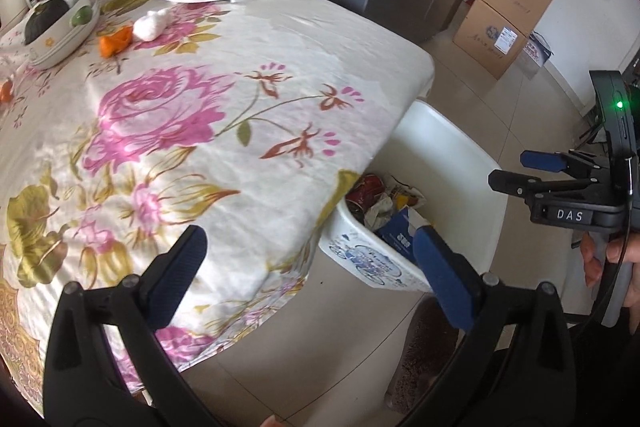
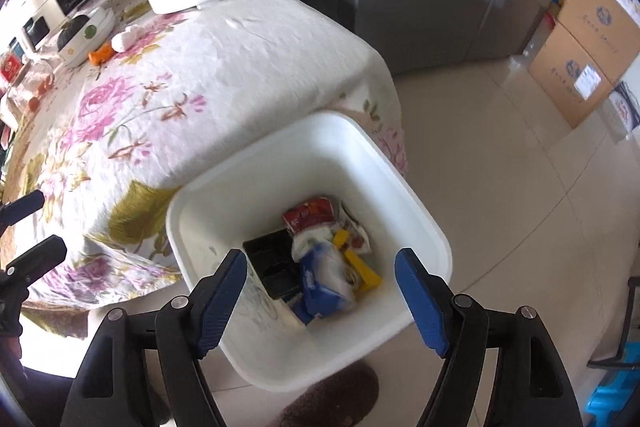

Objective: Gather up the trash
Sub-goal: 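Open the right tool to drop the blue carton into the bin, then reach the left tool to the orange peel and grasp it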

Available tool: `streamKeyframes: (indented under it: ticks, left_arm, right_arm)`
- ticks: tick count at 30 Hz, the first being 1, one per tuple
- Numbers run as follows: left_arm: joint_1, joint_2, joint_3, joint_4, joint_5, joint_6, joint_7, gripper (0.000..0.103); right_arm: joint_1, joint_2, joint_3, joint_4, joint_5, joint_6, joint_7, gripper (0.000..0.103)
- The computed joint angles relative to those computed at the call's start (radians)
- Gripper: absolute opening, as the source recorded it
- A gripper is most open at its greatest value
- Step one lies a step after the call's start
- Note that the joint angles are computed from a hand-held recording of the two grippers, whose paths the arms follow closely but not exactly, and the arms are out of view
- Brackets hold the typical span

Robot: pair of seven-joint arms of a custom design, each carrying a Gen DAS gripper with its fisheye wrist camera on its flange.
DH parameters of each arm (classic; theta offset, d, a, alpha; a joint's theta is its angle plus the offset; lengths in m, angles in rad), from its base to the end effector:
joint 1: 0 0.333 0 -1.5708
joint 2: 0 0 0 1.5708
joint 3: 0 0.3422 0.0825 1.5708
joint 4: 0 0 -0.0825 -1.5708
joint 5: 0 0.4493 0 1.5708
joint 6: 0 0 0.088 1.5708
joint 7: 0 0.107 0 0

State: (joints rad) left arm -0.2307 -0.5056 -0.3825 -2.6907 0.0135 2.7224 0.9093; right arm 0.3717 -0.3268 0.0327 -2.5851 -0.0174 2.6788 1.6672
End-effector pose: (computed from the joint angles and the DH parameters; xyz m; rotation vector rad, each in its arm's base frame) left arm 0.3741 -0.2585 0.4183 -2.0113 1.9434 -0.6663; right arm 0.4521 0.1939 0.4004 -2.2498 1.6204 -0.3277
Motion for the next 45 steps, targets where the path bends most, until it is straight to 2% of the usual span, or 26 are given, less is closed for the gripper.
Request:
streamKeyframes:
  ticks: [10,20,22,26,27,30,31,32,37,40,45]
  left_arm:
    - [0.009,-0.117,0.032,-0.075,-0.041,-0.029,0.0,0.102]
    - [0.064,-0.227,0.043,-0.149,-0.057,-0.055,-0.045,0.102]
    - [0.077,-0.247,0.048,-0.167,-0.065,-0.046,-0.062,0.102]
    - [0.112,-0.258,0.055,-0.189,-0.068,-0.022,-0.08,0.102]
    - [0.126,-0.249,0.058,-0.186,-0.057,-0.018,-0.067,0.102]
    - [0.274,-0.205,-0.04,-0.141,0.096,-0.017,-0.063,0.102]
    - [0.31,-0.19,-0.054,-0.133,0.137,0.0,-0.063,0.102]
    - [0.338,-0.169,-0.06,-0.124,0.17,0.022,-0.063,0.102]
    - [0.465,0.012,-0.056,-0.041,0.284,0.146,-0.039,0.102]
    - [0.558,0.133,-0.088,0.036,0.383,0.196,-0.067,0.102]
    - [0.639,0.327,-0.093,0.176,0.582,0.225,-0.135,0.087]
  right_arm:
    - [0.017,0.034,0.036,0.039,-0.033,-0.009,0.044,0.078]
    - [0.038,0.099,0.068,0.103,-0.065,0.009,0.087,0.082]
    - [0.04,0.115,0.075,0.119,-0.078,0.014,0.096,0.085]
    - [0.052,0.152,0.084,0.156,-0.087,0.029,0.109,0.085]
    - [0.059,0.163,0.081,0.167,-0.074,0.032,0.094,0.085]
    - [0.057,0.214,0.09,0.219,-0.101,0.05,0.089,0.086]
    - [0.053,0.231,0.095,0.237,-0.119,0.054,0.106,0.086]
    - [0.052,0.251,0.097,0.257,-0.119,0.057,0.115,0.086]
    - [0.052,0.382,0.102,0.385,0.067,0.085,0.024,0.086]
    - [0.044,0.457,0.11,0.459,0.038,0.116,0.035,0.086]
    - [0.041,0.569,0.116,0.578,-0.048,0.157,0.053,0.086]
